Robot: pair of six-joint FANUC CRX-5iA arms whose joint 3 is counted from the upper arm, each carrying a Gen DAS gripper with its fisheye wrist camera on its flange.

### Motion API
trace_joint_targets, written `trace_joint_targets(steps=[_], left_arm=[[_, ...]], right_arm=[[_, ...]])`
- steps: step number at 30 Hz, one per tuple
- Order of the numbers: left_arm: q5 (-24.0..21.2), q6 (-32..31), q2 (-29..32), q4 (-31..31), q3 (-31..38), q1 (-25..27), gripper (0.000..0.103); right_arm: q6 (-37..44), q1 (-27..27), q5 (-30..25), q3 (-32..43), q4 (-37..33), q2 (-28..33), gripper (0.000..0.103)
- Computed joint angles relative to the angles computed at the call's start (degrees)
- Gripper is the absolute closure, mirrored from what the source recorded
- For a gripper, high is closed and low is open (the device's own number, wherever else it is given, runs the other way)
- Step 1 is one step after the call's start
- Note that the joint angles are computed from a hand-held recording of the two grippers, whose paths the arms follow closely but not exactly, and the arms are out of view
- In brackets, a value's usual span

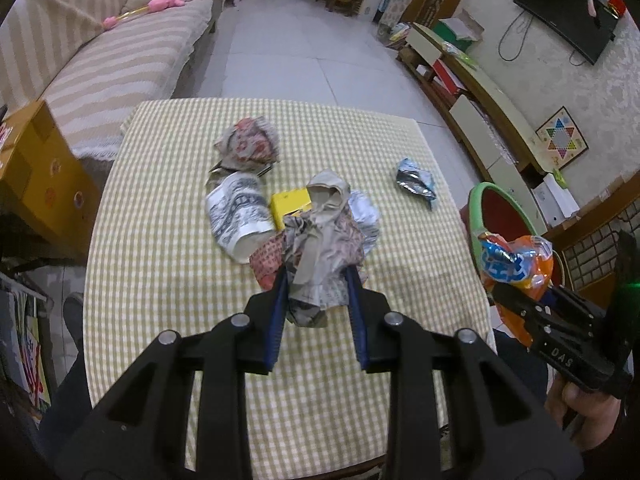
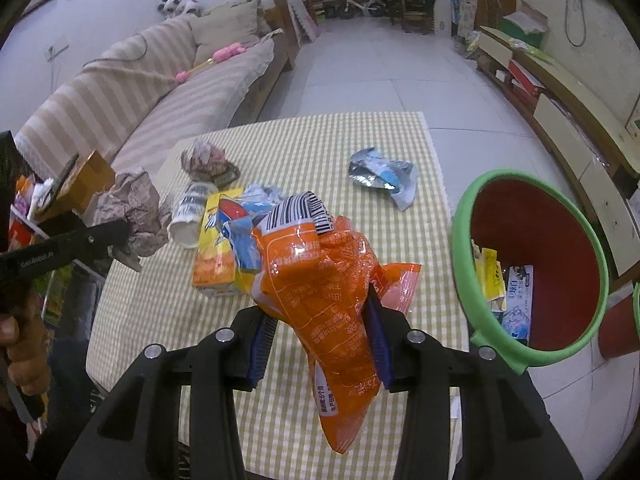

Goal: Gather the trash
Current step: 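Carry newspaper and chip bag over the bucket while both tools open to drop them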

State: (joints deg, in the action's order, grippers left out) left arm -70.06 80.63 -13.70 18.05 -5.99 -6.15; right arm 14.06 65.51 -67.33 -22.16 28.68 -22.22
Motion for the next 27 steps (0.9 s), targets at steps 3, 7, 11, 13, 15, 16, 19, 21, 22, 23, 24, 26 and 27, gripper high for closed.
trace_joint_targets(steps=[3, 7, 11, 13, 15, 16, 19, 21, 22, 23, 24, 26, 27], left_arm=[[0.17, 0.62, 1.38, -0.33, 1.79, -1.78, 0.076], [0.66, 1.43, 3.90, -0.60, 4.65, -4.68, 0.076], [1.45, 2.06, 7.64, -0.47, 8.38, -8.42, 0.076], [1.76, 2.11, 9.32, -0.15, 10.06, -10.15, 0.076], [2.04, 2.29, 11.53, 0.12, 12.27, -12.28, 0.076], [2.22, 2.30, 12.69, 0.41, 13.37, -13.40, 0.076], [2.37, 2.35, 16.01, 1.56, 16.37, -16.21, 0.076], [2.43, 2.30, 18.52, 2.42, 18.66, -18.30, 0.076], [2.40, 2.31, 19.59, 2.61, 19.73, -19.22, 0.076], [2.35, 2.21, 21.06, 2.83, 21.23, -20.47, 0.076], [2.36, 1.98, 21.90, 3.29, 21.89, -21.18, 0.076], [2.01, 1.85, 24.15, 4.50, 23.73, -22.71, 0.076], [1.84, 1.75, 25.01, 4.85, 24.50, -23.25, 0.076]], right_arm=[[-0.71, -0.89, -0.26, -0.63, 0.43, -1.27, 0.064], [-1.67, -2.63, -0.89, -1.55, 1.29, -3.32, 0.064], [-1.79, -5.56, -2.05, -2.31, 2.16, -5.62, 0.064], [-1.61, -6.97, -2.50, -2.53, 2.45, -6.52, 0.064], [-1.45, -8.52, -3.12, -2.79, 2.83, -7.46, 0.064], [-1.26, -9.52, -3.27, -2.96, 2.86, -7.99, 0.064], [-0.96, -12.05, -3.70, -3.58, 2.65, -9.35, 0.064], [-1.36, -13.53, -4.10, -4.24, 2.53, -10.50, 0.064], [-1.44, -14.13, -4.28, -4.45, 2.43, -10.93, 0.064], [-1.36, -14.98, -4.49, -4.74, 2.25, -11.46, 0.064], [-1.34, -15.99, -4.60, -5.17, 1.96, -12.12, 0.064], [-1.13, -17.48, -4.64, -5.85, 1.27, -13.17, 0.064], [-1.04, -18.27, -4.75, -6.22, 0.88, -13.77, 0.064]])
